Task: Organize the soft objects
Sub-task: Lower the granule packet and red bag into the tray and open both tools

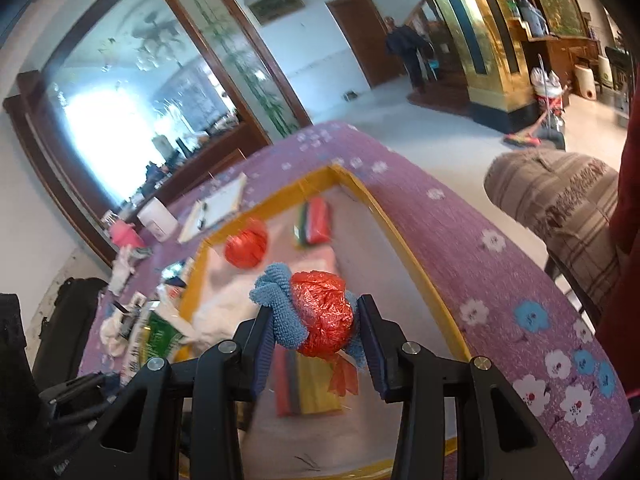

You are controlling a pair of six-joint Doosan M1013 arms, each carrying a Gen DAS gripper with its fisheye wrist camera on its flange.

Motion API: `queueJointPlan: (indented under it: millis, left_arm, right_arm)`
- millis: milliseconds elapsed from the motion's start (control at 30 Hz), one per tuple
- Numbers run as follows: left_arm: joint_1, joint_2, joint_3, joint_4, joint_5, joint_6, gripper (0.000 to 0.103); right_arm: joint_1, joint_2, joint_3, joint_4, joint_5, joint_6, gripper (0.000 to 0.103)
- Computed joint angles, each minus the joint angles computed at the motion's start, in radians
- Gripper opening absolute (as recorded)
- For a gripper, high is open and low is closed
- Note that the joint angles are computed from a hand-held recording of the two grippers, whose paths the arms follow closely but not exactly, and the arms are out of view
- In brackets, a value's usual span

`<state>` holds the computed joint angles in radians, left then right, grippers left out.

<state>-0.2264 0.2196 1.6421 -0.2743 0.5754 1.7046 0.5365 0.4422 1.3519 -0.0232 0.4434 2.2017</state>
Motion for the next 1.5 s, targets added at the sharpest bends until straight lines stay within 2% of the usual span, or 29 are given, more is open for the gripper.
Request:
queueJointPlan:
  millis: [200,433,533,600,633,733,933,1067,1167,1500]
  left_arm:
    - [-0.027,0.028,-0.010,0.009,0.030,0.016,0.021]
    - [-0.038,0.027,0.005,0.002,-0.002,0.040,0.026]
    - [-0.035,0.025,0.009,-0.033,-0.016,0.071,0.044]
    - [-0.028,0.026,0.008,-0.062,-0.022,0.095,0.062]
    - [-0.030,0.021,0.013,-0.057,-0.034,0.090,0.063]
    - [-0.032,0.017,0.015,-0.038,-0.041,0.074,0.064]
    - [-0.020,0.008,0.015,-0.090,-0.029,0.098,0.065]
    - [-0.018,-0.009,0.026,-0.095,-0.049,0.101,0.075]
    - [-0.014,-0.023,0.034,-0.102,-0.063,0.108,0.077]
    - [0.006,-0.056,0.058,-0.109,-0.070,0.108,0.077]
  right_arm:
    - [-0.001,0.009,-0.003,0.021,0.029,-0.027,0.044]
    - [0.012,0.028,-0.027,-0.037,0.065,-0.007,0.046]
    - [0.010,0.029,-0.027,-0.029,0.063,-0.017,0.049]
    - [0.008,0.027,-0.023,-0.005,0.054,-0.037,0.051]
    - [0.007,0.026,-0.022,0.001,0.051,-0.042,0.053]
    - [0.007,0.024,-0.019,0.011,0.044,-0.049,0.056]
    - [0.011,0.012,-0.014,-0.010,0.025,-0.029,0.058]
    - [0.017,-0.001,-0.006,-0.060,0.003,0.016,0.061]
    - [0.021,-0.007,-0.005,-0.087,-0.003,0.038,0.062]
    - [0.039,-0.013,-0.013,-0.110,0.002,0.045,0.062]
